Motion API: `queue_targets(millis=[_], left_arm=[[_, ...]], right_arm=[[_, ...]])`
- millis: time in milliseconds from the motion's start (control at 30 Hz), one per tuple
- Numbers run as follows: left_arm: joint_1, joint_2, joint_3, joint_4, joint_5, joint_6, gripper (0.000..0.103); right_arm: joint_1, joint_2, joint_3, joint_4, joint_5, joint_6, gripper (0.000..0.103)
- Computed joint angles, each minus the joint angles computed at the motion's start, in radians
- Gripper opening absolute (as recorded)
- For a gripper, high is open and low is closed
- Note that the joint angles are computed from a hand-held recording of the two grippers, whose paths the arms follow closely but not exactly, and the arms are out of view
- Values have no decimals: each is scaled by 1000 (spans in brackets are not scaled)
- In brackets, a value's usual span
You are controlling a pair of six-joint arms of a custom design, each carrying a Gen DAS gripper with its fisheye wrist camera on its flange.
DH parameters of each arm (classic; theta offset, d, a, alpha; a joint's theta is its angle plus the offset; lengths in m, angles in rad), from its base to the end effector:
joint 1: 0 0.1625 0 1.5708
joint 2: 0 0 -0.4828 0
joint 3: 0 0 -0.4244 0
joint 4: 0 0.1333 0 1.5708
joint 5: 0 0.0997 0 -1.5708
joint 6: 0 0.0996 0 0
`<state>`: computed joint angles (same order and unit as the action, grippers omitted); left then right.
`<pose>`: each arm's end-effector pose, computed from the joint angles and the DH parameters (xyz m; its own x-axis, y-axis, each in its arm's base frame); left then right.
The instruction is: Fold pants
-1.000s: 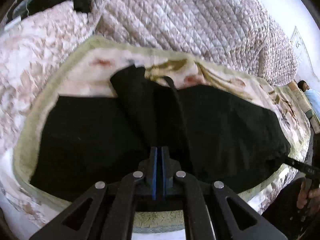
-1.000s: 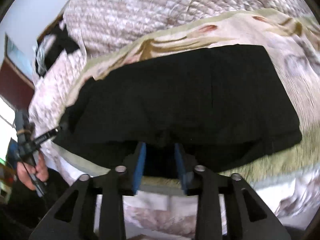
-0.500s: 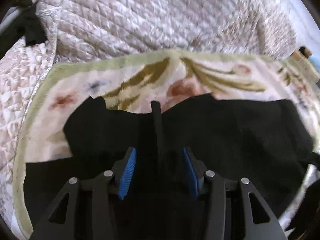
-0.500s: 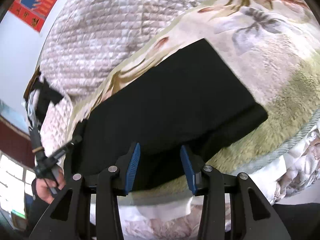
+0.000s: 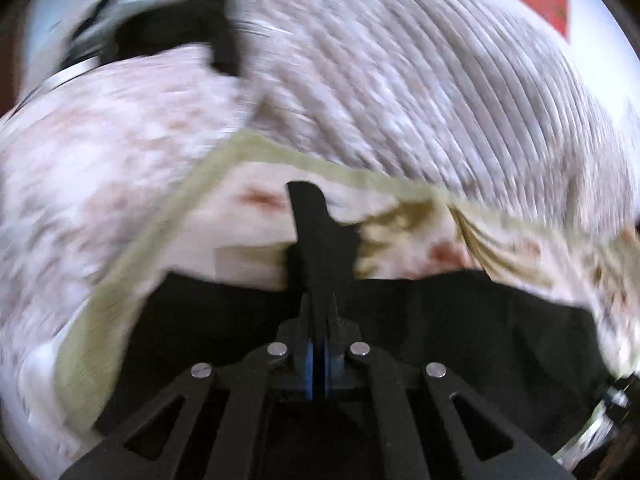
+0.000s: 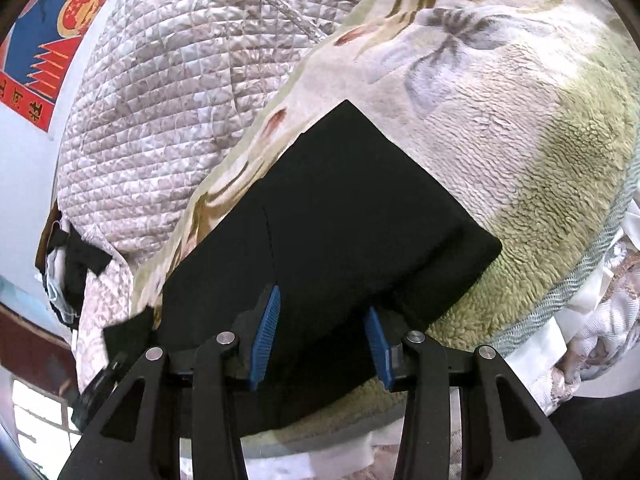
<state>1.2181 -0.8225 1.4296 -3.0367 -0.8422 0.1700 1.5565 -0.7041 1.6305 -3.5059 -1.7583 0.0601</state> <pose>-0.0885 -0.8183 0.3011 -0.8235 -0.1085 -0.5568 0.3703 0.6407 -0.6726 0.1039 -0.7604 0.1680 -0.9779 0.2035 0.0483 0.0665 0.5216 -0.8506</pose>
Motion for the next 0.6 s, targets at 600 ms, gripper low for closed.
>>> queue_targets(millis=[600], left_arm=[[99, -90, 102, 54, -102, -367, 11]], right_arm=[[10, 26, -29, -57, -46, 11, 36]])
